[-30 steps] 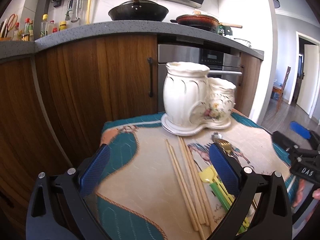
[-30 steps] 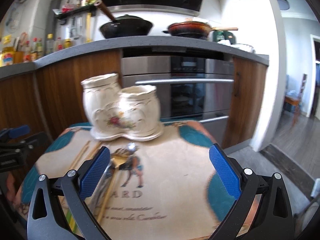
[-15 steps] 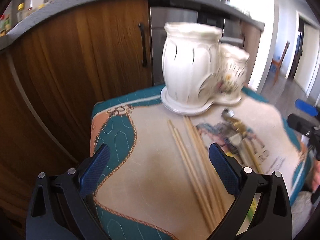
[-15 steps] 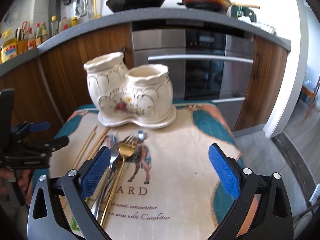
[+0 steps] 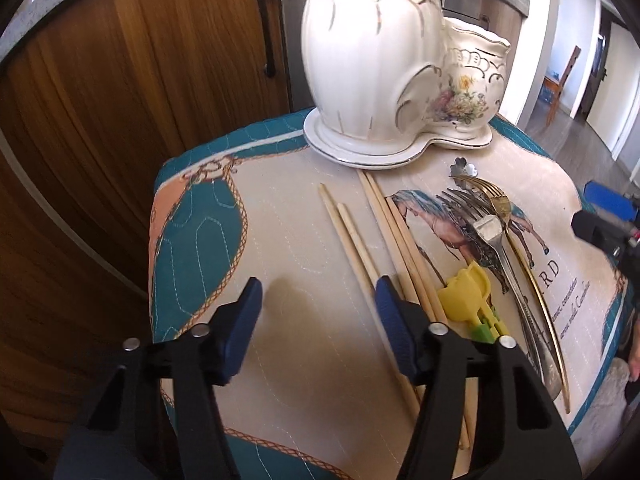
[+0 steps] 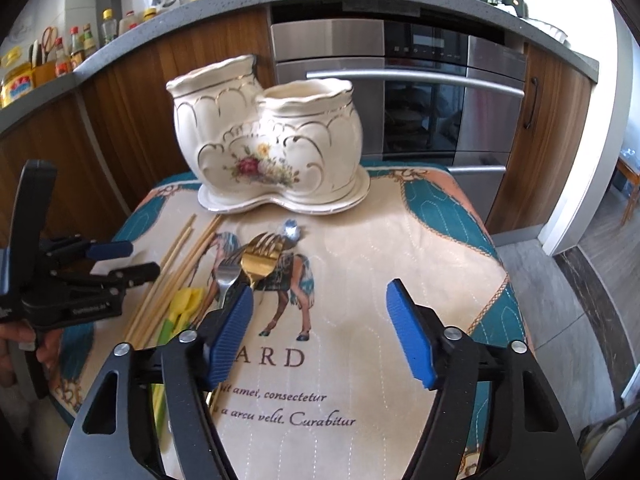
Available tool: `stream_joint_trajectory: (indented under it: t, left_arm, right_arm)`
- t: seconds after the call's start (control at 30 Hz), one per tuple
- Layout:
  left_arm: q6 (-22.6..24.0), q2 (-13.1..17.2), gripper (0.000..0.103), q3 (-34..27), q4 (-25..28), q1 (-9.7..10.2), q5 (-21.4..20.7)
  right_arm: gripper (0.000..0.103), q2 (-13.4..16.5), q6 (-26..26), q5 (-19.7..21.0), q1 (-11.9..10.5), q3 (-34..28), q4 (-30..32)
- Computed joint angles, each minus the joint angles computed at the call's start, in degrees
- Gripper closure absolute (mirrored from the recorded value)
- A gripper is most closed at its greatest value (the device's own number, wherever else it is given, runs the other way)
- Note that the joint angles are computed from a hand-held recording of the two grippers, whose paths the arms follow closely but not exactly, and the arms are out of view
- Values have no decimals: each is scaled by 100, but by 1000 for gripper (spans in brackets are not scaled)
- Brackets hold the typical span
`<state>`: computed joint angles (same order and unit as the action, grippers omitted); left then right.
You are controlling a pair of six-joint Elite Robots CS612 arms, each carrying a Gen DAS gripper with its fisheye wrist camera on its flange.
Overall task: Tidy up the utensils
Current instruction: 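Grasp a wooden chopstick with the left tool while the right tool grasps the gold fork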
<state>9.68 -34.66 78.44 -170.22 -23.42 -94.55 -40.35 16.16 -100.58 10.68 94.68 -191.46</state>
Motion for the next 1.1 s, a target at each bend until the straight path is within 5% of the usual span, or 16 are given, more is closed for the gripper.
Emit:
stream_joint_trajectory:
  t: [0.3, 0.53, 0.9, 1.1]
  left_arm:
    - [8, 68, 53, -194, 311, -30, 61]
    - [9, 12, 93, -133, 374, 34, -141]
    - [-135, 120, 96, -291, 309, 76, -286]
    - [-266, 166, 98, -363, 337, 152, -551]
  right_arm:
    - [40, 89, -41, 411, -16, -214, 441]
    - [57, 184, -46, 916, -57, -446, 885]
    - [92, 336, 217, 1327, -111, -767, 1209]
    - [96, 251, 486, 1419, -151, -493, 741]
